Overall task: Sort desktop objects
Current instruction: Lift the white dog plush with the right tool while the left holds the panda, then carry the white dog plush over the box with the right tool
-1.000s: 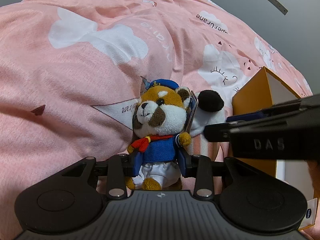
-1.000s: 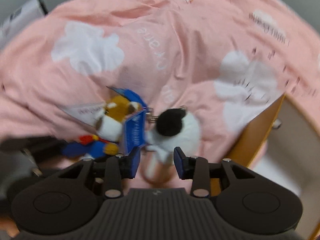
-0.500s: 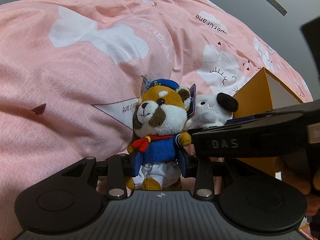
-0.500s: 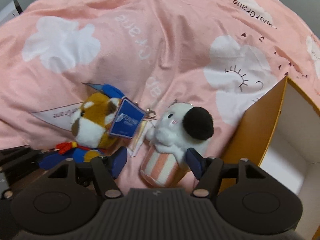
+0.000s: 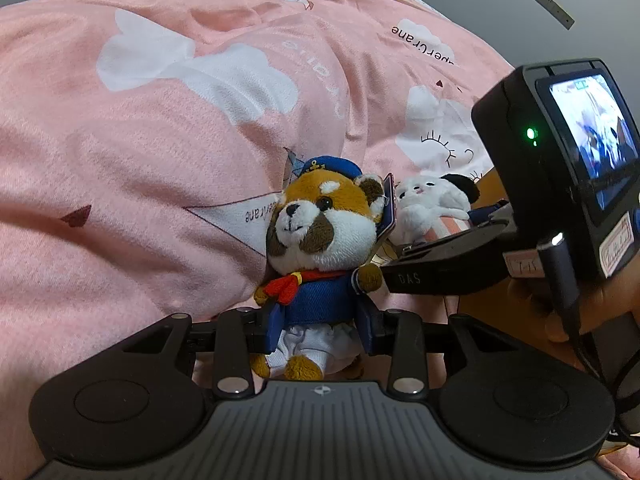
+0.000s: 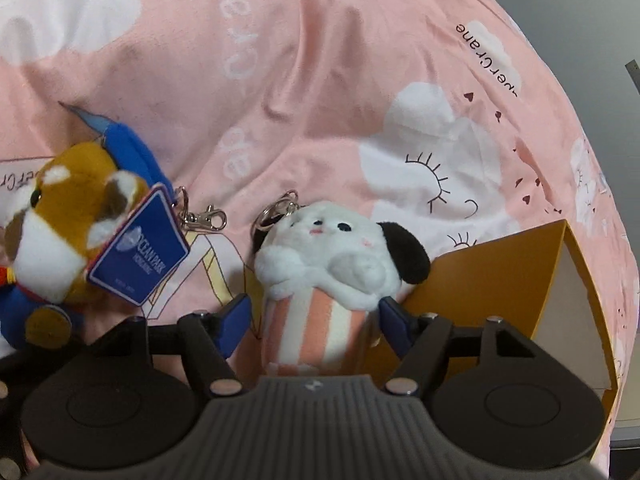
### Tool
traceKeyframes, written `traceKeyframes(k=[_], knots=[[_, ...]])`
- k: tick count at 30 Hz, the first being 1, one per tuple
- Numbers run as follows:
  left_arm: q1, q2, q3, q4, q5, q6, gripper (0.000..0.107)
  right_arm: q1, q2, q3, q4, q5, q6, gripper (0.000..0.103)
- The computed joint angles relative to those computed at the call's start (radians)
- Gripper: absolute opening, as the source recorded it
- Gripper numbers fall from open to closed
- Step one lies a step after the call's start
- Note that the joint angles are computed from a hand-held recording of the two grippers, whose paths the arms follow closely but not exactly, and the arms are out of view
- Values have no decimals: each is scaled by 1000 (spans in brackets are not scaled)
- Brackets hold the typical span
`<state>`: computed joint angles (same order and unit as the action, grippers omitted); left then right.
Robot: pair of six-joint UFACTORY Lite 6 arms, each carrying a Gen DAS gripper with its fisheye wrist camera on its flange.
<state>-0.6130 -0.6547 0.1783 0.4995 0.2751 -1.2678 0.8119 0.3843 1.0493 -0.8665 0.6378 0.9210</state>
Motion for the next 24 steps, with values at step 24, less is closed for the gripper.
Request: traceKeyframes(k=[24], knots=[[116,-119,-37,-723,-56,753,58,-355,-1165,-519,711,-69,-621,57]])
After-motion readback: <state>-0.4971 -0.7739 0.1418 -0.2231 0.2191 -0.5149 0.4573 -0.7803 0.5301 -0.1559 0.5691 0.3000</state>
